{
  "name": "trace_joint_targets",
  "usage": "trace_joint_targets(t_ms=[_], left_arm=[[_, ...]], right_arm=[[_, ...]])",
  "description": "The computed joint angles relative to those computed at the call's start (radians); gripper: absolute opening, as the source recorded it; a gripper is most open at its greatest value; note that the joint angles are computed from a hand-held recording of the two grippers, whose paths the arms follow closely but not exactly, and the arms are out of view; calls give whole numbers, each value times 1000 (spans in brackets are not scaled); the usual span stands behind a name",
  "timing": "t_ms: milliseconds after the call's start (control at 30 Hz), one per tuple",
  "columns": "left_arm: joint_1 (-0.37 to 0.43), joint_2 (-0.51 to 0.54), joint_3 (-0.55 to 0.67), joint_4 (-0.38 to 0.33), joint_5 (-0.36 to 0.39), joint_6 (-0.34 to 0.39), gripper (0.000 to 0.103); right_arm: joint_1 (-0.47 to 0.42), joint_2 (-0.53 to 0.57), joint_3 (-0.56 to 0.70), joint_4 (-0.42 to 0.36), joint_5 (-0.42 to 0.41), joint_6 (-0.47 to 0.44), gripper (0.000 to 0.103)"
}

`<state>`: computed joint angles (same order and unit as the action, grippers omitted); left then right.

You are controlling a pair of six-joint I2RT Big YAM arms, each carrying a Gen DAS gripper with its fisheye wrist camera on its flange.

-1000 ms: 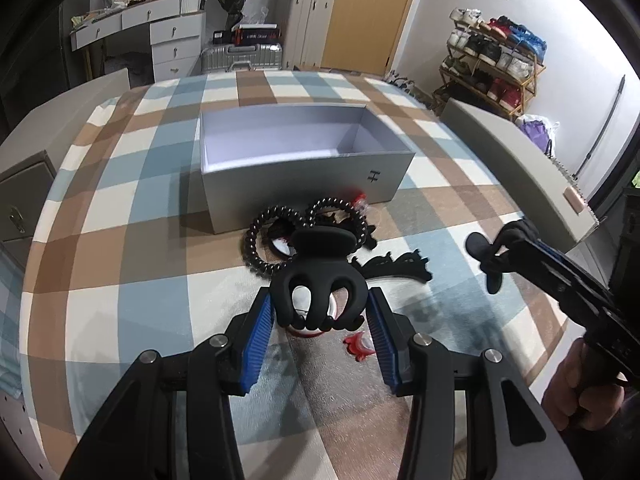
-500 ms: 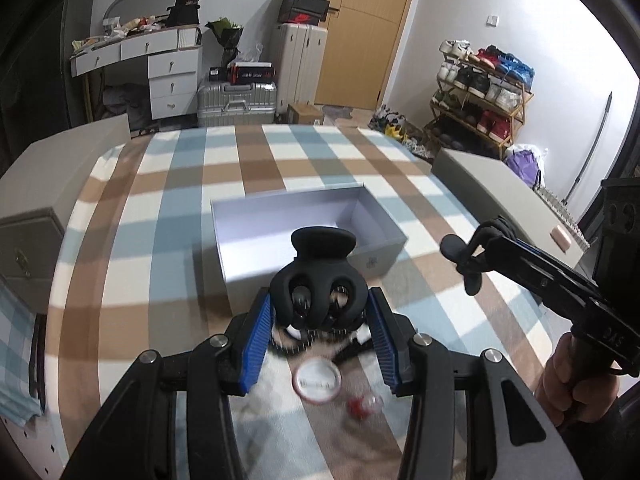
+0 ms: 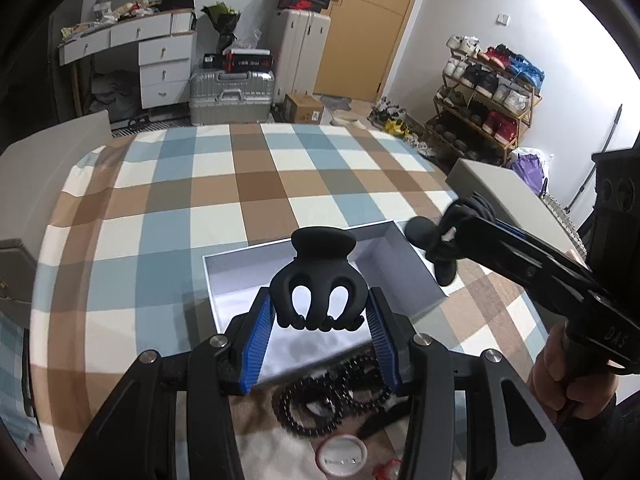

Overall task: Organize jewelry
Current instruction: 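Carry both claw clips into the silver box and open both grippers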

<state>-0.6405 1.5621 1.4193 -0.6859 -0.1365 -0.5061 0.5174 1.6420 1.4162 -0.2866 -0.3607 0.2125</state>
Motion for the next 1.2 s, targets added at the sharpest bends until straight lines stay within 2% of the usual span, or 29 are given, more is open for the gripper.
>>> trace_joint_targets(t_ms=[167,400,600,800,1033,1133,1200], left_arm=[[14,37,32,-45,34,-5,41],[26,62,52,-68,66,-1,41],[36,75,63,-82,93,3,41],[38,82,69,-90,96,6,41],[41,81,73,-100,102,5,43],[35,68,62,-86,90,13,51],[29,59,54,-77,69,12,58]], right_arm=[[-11,90,83,-78,-23,10,47],[-18,149,131,-142,-38,-4,47],[-13,157,132,-128,-9,8,47],[-9,180,158,-160,-7,8,47],[-12,176,156,-153,-10,30,52],[-18,155,127,-119,-19,51,61],[-20,140,108,-95,-22,58,63]])
